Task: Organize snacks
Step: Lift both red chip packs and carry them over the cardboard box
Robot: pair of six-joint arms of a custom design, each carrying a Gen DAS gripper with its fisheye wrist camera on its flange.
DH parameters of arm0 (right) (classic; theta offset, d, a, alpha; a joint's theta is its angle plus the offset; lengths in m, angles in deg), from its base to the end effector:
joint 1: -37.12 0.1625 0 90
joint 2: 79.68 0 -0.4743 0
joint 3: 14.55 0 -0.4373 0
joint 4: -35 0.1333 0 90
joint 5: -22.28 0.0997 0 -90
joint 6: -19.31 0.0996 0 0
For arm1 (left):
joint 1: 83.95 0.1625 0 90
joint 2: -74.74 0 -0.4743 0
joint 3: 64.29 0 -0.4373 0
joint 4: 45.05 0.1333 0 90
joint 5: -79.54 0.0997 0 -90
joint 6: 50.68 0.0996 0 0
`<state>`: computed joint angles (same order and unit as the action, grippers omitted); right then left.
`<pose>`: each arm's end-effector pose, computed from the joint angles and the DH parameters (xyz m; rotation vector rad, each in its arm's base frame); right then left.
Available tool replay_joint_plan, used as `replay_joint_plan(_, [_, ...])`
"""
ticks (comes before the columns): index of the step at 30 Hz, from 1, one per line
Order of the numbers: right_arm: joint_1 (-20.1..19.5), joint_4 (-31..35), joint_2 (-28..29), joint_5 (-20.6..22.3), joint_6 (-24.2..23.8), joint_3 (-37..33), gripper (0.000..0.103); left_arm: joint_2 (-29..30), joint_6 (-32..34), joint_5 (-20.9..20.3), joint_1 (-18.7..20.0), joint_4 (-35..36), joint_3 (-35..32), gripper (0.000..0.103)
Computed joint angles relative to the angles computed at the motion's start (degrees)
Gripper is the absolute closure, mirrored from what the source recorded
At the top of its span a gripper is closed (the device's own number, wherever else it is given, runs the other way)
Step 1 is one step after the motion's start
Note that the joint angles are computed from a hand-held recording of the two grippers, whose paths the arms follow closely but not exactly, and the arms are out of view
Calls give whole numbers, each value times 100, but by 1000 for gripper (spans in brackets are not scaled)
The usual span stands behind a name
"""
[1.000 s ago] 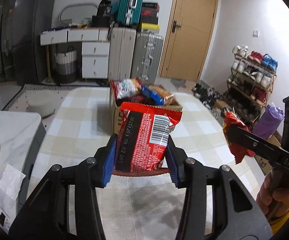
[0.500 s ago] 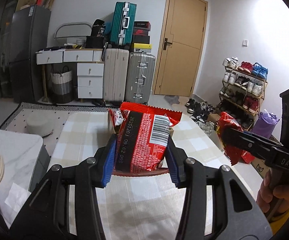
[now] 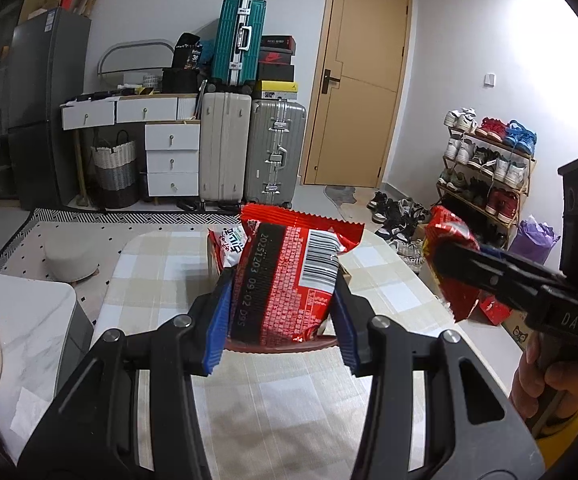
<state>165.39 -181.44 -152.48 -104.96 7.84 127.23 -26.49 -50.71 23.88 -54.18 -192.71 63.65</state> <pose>0.3160 -0.2826 0.2488 0.5984 -2.3296 1.4459 -0.2758 -0.3760 0.4119 1.1515 2.4459 -1.0627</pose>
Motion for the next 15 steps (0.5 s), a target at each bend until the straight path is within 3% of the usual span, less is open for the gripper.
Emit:
replay_joint_plan(11, [-736,883,-139,350,-457,-736,53,985,272,-153,741,-472,-476,61])
replay_joint_plan(15, [-1087,1262,-126,553,-515,-1065,53,1445,413,-427,1037,-684,-711,61])
